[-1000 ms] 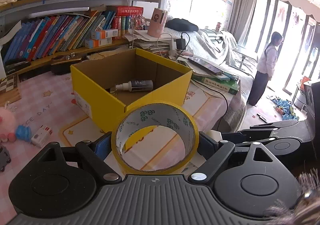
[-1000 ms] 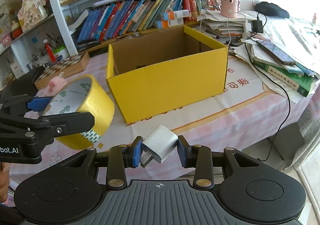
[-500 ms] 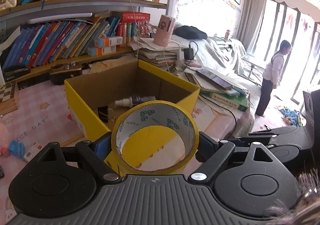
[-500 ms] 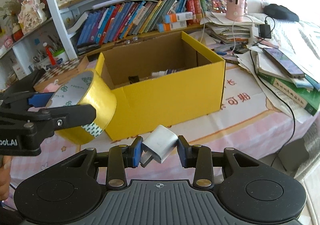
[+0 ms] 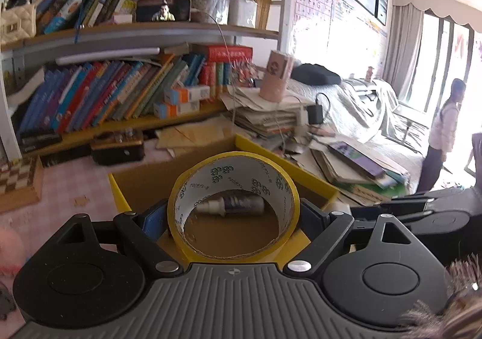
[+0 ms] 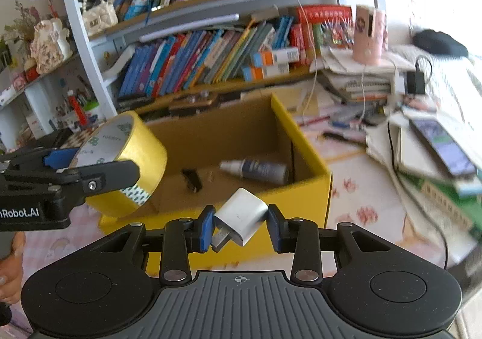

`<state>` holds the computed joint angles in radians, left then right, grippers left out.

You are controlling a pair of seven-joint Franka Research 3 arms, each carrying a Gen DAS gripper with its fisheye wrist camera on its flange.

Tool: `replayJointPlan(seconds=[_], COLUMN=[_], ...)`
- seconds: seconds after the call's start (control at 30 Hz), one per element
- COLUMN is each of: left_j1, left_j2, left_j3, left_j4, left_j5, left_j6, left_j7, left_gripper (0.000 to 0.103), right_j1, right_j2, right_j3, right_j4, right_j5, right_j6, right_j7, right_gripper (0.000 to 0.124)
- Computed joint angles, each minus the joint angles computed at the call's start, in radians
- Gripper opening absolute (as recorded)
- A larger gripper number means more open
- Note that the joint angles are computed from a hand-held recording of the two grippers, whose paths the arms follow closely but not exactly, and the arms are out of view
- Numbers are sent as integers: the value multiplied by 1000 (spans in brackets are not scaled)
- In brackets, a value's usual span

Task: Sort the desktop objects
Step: 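Lower both tools into the yellow box and open them, releasing tape roll and charger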

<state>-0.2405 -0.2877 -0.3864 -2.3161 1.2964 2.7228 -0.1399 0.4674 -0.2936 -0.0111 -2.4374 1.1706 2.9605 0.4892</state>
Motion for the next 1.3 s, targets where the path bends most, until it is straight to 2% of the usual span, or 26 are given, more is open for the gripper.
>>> replayJointPlan(seconds=[0.13,0.23,0.47,0.63,0.77,0.9,0.97,1.1,1.17,1.23,1.3], left_j1=[7,1,-40,-54,-59,-58,-59,-67,-70,-72,-70], left_j2=[56,118,252,299,327,334,335,329,321,310,302], left_j3=[9,29,88,118,131,137,140,142,143,144,143], left_j4=[55,104,183,205,222,221,221,214,208,200,195], left_j5=[12,1,-197,-273,-396,-548,-588,-562,-515,-435,-369], left_j6=[-20,-28,-50,-53,-51,-34,-37,-44,-43,-41,-38], left_j7=[33,99,406,468,587,712,733,721,685,609,549], left_gripper=[86,86,86,86,86,87,87,91,94,101,103], right_j1=[8,-28,-106,-142,-153,-167,-174,-182,-183,-184,-187], right_j2=[69,139,282,348,396,424,430,442,451,456,451], right_j3=[-18,4,67,93,104,112,116,119,118,121,124], right_j4=[84,149,252,314,363,406,421,450,463,468,462], right_j5=[59,5,-257,-371,-550,-646,-676,-702,-709,-706,-692], right_j6=[-8,-39,-105,-164,-181,-227,-258,-335,-354,-353,-345], right_j7=[-144,-190,-193,-238,-208,-207,-223,-223,-208,-202,-205], right_gripper=[36,36,36,36,36,36,36,36,36,37,37])
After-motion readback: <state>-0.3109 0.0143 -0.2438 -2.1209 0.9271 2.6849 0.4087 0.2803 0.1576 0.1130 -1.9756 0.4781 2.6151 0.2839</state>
